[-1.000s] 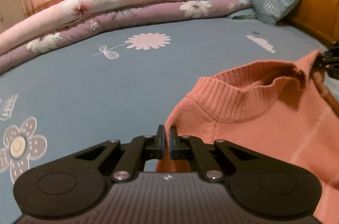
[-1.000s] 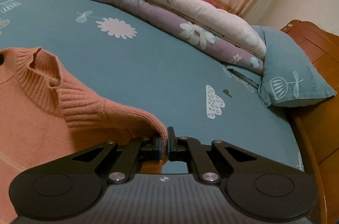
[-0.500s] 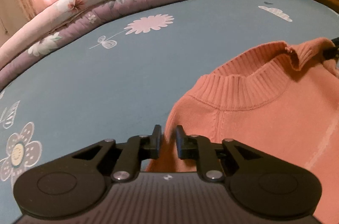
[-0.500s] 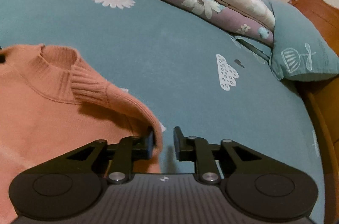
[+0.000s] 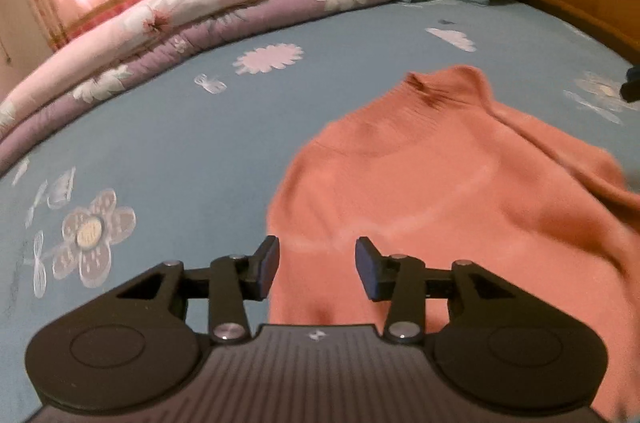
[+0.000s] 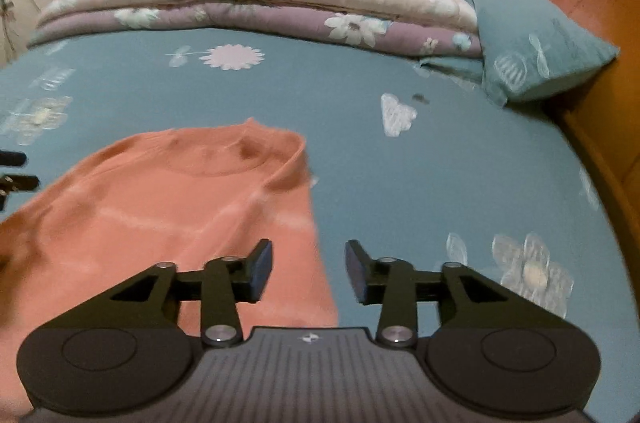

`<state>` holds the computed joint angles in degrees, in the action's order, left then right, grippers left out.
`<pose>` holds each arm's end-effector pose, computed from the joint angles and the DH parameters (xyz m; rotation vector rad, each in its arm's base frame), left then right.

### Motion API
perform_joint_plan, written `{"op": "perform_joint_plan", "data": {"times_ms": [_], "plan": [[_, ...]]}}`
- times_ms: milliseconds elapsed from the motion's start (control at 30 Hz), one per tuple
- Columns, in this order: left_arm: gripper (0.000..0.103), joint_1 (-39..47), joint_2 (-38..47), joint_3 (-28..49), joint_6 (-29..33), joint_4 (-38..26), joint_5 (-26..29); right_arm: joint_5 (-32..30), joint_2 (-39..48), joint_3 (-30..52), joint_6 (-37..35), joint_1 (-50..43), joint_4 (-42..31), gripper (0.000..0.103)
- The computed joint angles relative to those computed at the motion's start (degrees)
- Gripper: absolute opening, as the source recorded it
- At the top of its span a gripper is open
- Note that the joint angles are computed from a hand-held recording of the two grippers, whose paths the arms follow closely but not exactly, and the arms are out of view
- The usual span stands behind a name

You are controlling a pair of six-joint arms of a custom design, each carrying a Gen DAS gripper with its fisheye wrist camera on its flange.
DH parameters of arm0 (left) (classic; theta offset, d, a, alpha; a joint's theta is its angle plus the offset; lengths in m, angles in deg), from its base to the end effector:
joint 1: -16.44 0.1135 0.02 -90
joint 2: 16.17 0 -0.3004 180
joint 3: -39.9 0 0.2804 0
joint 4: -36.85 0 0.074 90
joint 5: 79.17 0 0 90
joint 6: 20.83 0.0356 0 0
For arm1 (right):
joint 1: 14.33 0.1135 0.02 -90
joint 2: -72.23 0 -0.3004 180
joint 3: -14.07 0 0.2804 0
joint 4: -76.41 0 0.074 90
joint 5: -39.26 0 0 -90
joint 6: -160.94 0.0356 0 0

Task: Fold clothes

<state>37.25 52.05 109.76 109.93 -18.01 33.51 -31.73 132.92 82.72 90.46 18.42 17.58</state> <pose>0.2412 0.0770 0.3149 0.5726 2.3332 -0.0051 0.1901 0.1085 0.3308 -0.1340 2.3904 0.0149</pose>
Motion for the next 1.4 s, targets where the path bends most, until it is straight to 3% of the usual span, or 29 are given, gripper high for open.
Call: {"op": "perform_joint_plan", "data": {"times_ms": [133,300,367,533,700,900,967,1000,1033,1067,1233,1400], "plan": [[0.055,9.4,-6.3,-0.8,9.3,-14.0,5.9,3.7,-8.8,-2.8,10.7,12.6,-8.1,0.051],[0.062,23.1,-11.7,-2.5,22.6,-27.0,12.0,12.1,-13.6,-6.1,32.7,34.9,-14.9,0.059],[0.069,28.2,-12.4,-2.6,27.2,-31.7,13.7,13.7,-13.9,-7.6,40.0,41.0,-15.5,0.059],[0.07,36.5,-13.2,-3.3,33.3,-38.7,15.7,14.3,-14.8,-13.7,52.7,47.1,-11.5,0.06],[0.074,40.7,-13.0,-5.3,34.6,-42.9,17.0,14.9,-13.9,-17.3,57.2,49.1,-5.4,0.06],[0.074,40.1,-15.6,-9.1,30.9,-42.9,15.6,15.0,-9.4,-18.9,54.6,47.9,0.0,0.06],[0.074,40.5,-16.2,-9.7,31.6,-43.7,15.5,16.0,-8.0,-18.9,54.3,48.5,-0.3,0.052],[0.074,40.4,-16.6,-9.9,31.7,-43.7,15.3,16.5,-7.1,-18.7,54.0,48.7,-0.9,0.031],[0.074,40.3,-17.1,-10.1,31.6,-43.7,15.2,16.3,-6.9,-18.7,53.6,48.5,-1.2,0.021],[0.074,40.1,-17.5,-10.3,31.4,-43.6,15.0,15.9,-7.5,-18.9,53.1,48.2,-1.3,0.019],[0.074,38.8,-18.1,-11.1,30.1,-42.3,14.8,20.6,-9.9,-16.0,55.0,49.5,-13.2,0.013],[0.074,36.1,-18.9,-12.4,27.2,-40.5,14.1,27.5,-12.4,-10.4,57.1,44.4,-33.8,0.013]]}}
